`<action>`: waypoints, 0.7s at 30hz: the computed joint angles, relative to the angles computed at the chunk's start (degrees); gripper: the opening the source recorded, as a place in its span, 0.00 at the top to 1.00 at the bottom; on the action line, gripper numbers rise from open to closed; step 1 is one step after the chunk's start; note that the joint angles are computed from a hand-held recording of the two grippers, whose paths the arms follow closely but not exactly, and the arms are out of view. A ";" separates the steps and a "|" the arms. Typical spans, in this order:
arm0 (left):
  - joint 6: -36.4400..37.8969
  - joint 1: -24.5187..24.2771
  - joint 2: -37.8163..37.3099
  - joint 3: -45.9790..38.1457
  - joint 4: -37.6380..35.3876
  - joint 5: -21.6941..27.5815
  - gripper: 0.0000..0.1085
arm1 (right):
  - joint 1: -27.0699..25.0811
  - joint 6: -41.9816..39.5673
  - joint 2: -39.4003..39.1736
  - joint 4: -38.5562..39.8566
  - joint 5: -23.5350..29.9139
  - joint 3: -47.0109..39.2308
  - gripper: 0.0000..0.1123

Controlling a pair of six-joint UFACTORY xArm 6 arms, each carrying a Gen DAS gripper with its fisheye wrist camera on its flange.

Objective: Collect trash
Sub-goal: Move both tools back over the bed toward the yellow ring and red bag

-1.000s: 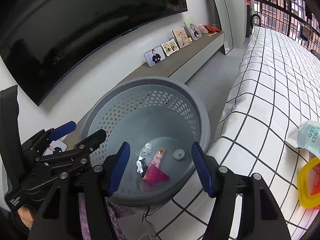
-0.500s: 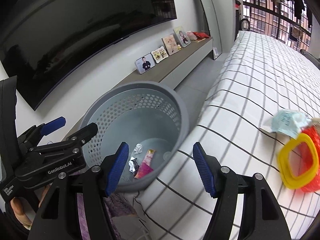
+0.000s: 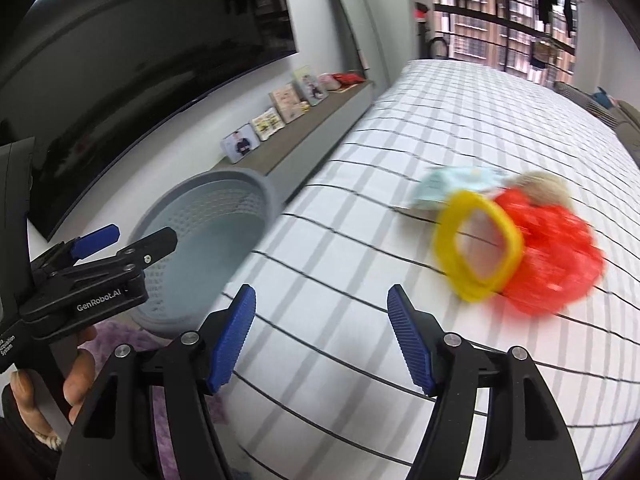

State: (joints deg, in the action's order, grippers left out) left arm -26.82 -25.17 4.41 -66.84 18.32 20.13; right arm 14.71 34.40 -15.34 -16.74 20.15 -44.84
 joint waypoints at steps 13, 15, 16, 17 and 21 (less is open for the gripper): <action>4.97 -8.37 5.45 -6.79 -4.43 1.19 0.14 | -11.00 2.62 -13.06 -3.25 2.30 10.25 0.39; 5.44 -8.98 6.14 -7.86 -4.64 1.64 0.14 | -12.83 1.44 -13.93 -2.54 2.06 10.73 0.39; 5.44 -9.37 6.62 -8.53 -4.52 1.88 0.14 | -13.61 0.85 -13.94 -2.20 1.72 10.77 0.39; 5.44 -9.64 7.00 -9.04 -4.44 2.09 0.14 | -14.49 0.26 -13.80 -1.98 1.55 10.60 0.39; 5.41 -10.29 8.14 -10.58 -4.14 2.76 0.14 | -16.85 -1.25 -11.23 -1.78 1.29 8.24 0.39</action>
State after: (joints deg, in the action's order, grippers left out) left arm -21.41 -35.47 12.55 -77.42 14.18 22.88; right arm -2.14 33.15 -26.58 -18.53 21.44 -36.60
